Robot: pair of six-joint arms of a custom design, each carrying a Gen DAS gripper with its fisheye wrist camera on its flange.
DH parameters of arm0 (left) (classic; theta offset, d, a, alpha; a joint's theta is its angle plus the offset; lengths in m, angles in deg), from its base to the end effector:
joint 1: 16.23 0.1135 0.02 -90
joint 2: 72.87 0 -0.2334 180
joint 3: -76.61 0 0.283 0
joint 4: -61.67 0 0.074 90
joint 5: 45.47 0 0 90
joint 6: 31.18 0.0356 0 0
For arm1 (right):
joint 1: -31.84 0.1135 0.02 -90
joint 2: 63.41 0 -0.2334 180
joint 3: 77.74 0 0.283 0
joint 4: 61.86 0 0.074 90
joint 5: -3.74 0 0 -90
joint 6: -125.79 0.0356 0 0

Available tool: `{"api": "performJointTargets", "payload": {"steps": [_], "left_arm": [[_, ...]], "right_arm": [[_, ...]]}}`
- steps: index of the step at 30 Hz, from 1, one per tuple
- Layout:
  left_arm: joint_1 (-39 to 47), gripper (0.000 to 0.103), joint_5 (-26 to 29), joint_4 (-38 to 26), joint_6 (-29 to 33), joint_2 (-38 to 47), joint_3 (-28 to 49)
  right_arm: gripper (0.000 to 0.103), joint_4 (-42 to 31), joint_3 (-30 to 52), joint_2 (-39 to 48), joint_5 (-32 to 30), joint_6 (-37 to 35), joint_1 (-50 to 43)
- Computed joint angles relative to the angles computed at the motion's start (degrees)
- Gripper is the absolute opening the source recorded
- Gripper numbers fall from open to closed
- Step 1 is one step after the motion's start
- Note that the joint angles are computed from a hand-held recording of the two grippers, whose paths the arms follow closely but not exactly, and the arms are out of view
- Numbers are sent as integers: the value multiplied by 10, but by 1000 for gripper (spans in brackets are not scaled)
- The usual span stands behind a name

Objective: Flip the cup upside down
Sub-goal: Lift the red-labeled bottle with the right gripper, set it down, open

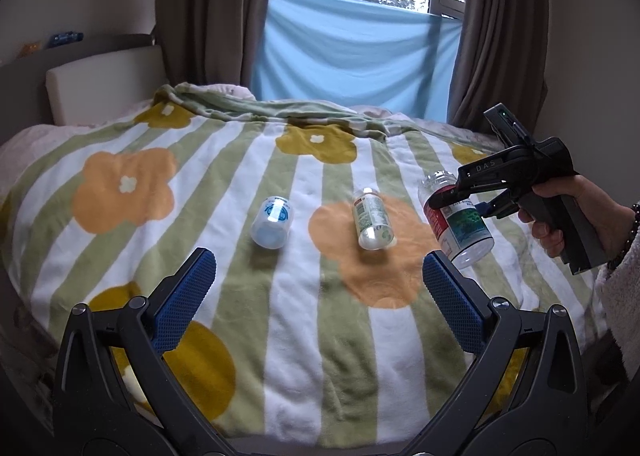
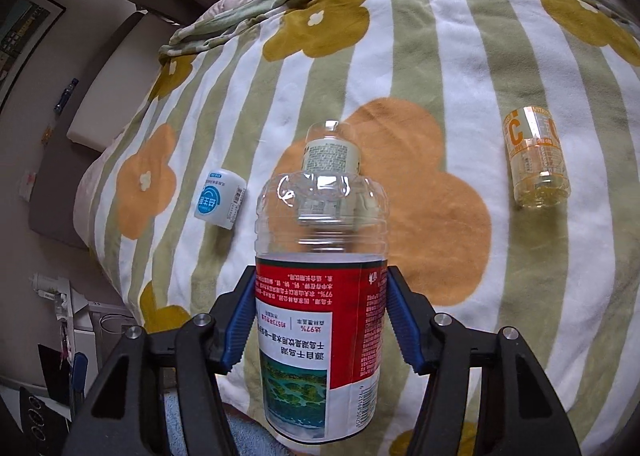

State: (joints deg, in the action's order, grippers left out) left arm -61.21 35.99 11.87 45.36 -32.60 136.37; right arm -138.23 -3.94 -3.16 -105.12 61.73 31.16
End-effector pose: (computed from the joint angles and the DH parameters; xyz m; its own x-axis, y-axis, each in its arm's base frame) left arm 0.1473 -0.1397 0.3037 -0.4888 0.1630 -0.8570 0.5085 0.8515 -0.1281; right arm 0.2286 0.0088 0.2866 -0.8596 0.4242 -0.2850 0.2664 0.8479 0.4584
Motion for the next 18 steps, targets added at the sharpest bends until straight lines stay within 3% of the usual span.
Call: {"api": "performJointTargets", "payload": {"steps": [4,7,11,18], "left_arm": [[9,103,10,-21,-5,-25,-9],[16,103,17,-38,-3,-40,-14],[39,103,44,-56,2,-44,-15],[75,103,90,-64,-3,-34,-25]], "right_arm": [[57,22,-65,-55,-1,75,75],[57,64,-104,-48,29,128,135],[57,132,-161,-33,12,182,169],[58,175,-174,-4,64,202,209]]}}
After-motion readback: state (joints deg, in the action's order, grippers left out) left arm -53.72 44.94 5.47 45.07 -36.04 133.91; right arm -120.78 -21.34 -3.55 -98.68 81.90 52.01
